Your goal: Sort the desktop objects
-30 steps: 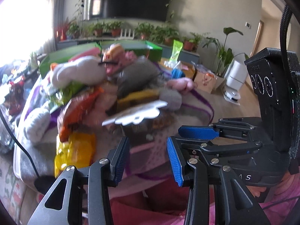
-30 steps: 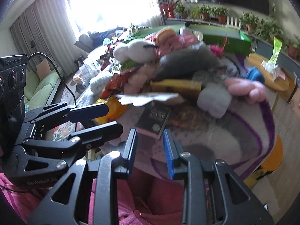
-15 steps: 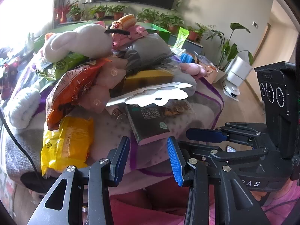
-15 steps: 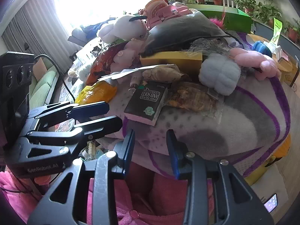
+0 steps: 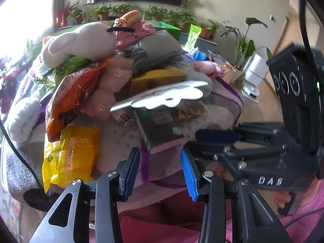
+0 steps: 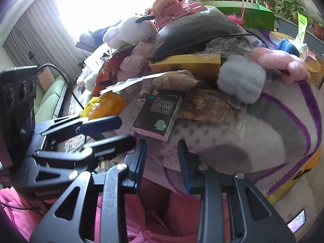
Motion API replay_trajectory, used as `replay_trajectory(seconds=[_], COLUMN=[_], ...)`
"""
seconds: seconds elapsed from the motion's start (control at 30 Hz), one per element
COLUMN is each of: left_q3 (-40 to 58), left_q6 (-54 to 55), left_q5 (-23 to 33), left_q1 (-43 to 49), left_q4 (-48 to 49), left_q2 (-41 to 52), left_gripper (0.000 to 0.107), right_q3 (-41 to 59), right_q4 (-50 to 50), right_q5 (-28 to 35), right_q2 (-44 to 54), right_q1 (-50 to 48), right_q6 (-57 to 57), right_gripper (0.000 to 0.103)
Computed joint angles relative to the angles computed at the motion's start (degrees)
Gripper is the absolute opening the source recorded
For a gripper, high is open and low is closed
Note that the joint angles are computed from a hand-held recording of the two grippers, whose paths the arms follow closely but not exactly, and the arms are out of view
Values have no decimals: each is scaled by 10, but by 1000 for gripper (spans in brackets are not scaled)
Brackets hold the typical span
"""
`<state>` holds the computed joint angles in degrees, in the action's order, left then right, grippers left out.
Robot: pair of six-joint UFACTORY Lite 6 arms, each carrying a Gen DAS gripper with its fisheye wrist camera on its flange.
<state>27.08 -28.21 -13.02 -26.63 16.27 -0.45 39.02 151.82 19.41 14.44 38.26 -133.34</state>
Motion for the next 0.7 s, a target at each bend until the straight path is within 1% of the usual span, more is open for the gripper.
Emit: replay_trajectory(seconds=[0.07,0.13,0.23,0.33,0.4,0.47,0.53,0.57,0.6,0.7], left_q3=[3,8,22,31,30,26,23,22,22,27], left_q6=[47,90,118,175,169,196,168,170,176,139], left_q5=[-1,-5,-6,-8,-4,-5,-6,-6,-9,-10], left_q1=[-1,-1,2,9,22,33,45,49,52,64], left_q4=[-50,-96,-128,-193,-185,-211,-179,-183,-188,-148], left_q2=[12,27,47,58,56,50,47,46,46,52], left_gripper=[42,42,42,42,42,42,42,42,42,42], right_q3=[5,10,16,24,30,39,48,53,57,62], right_q4=[-5,-49,-134,-166,-177,-201,-215,-217,-211,-207], right_q5=[3,15,52,66,71,88,102,104,105,100], right_q2=[5,12,25,37,44,56,68,73,79,79], right_q1=[-2,-14,-37,-49,-49,-50,-45,-40,-32,-21], right_q6=[5,43,130,162,173,193,202,203,196,179], right_gripper=[31,30,32,32,32,32,32,32,32,32])
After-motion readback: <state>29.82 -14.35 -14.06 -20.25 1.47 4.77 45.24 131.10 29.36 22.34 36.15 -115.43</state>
